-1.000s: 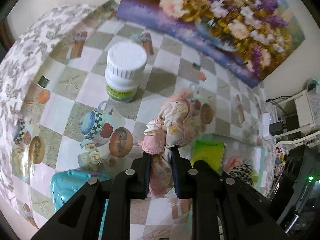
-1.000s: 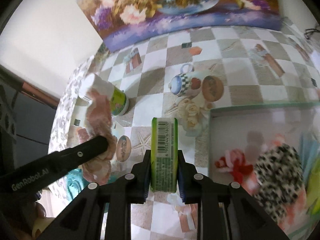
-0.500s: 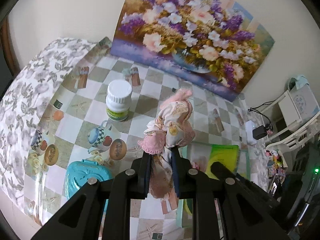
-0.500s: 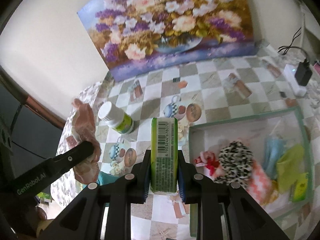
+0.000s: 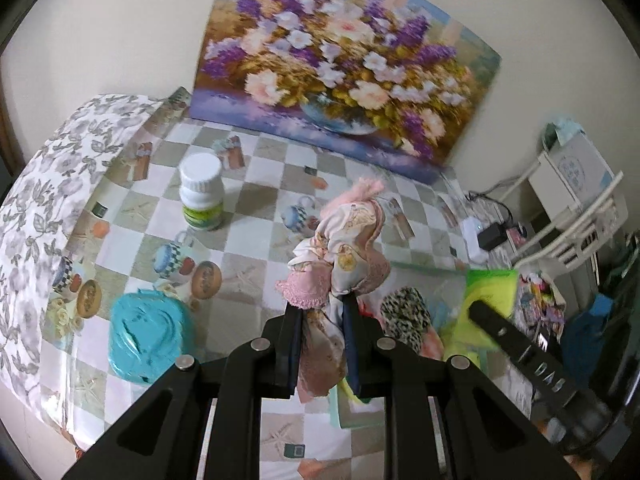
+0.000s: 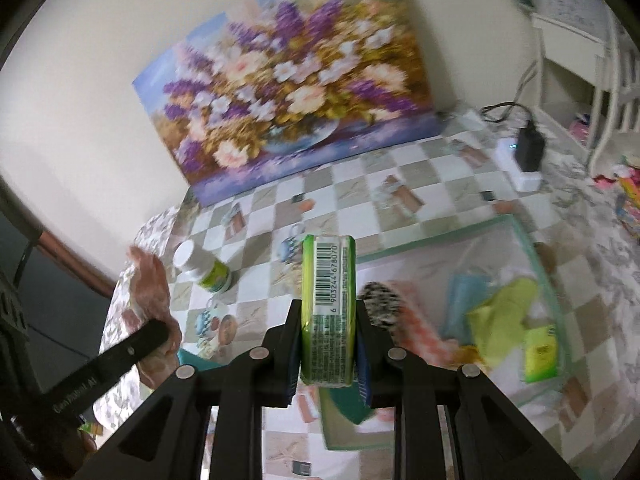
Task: Organize soft objects
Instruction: 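Carry the tissue pack and pink floral cloth over the tray with both tools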
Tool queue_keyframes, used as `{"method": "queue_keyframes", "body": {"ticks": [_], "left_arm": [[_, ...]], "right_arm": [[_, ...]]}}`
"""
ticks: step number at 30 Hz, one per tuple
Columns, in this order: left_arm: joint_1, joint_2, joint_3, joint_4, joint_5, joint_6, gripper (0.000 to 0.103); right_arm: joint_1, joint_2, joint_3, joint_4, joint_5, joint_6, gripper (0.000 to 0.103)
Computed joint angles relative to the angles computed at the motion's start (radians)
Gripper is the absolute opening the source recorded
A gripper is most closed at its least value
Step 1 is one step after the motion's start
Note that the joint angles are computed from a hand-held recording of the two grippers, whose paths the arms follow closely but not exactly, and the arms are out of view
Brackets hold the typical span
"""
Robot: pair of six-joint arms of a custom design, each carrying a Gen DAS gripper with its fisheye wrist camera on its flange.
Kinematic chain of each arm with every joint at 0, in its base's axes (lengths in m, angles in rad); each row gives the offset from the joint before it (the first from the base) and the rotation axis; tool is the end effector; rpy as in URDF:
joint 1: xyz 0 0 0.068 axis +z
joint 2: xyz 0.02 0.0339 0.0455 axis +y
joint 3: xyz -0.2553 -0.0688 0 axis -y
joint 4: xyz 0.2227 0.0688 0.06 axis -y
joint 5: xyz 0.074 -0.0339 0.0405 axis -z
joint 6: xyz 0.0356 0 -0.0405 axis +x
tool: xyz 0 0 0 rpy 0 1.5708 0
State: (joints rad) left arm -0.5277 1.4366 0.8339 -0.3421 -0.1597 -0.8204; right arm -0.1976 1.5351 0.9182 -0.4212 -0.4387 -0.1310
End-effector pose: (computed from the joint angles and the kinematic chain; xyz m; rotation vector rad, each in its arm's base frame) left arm 0.2338 -0.1297 0.2012 -0.4344 2.4970 -0.3534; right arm 0.2787 -0.0404 0.1972 -0.0692 2.5186 0.4409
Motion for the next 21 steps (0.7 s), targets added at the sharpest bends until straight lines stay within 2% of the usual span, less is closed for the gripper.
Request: {"method": "queue_keyframes", "body": {"ticks": [10, 21], "left_arm": [[-0.150, 0.103, 0.062, -0.003, -0.035, -0.030, 0.019], [-0.239, 0.244, 0.143, 0.022, 0.017, -0.040, 0.020]], "right_arm": [[-0.200, 0.006, 0.032, -0.032, -0.033, -0.065, 0.024], [-0.325, 0.096, 0.091, -0.061, -0.049, -0.100, 0.025]]}}
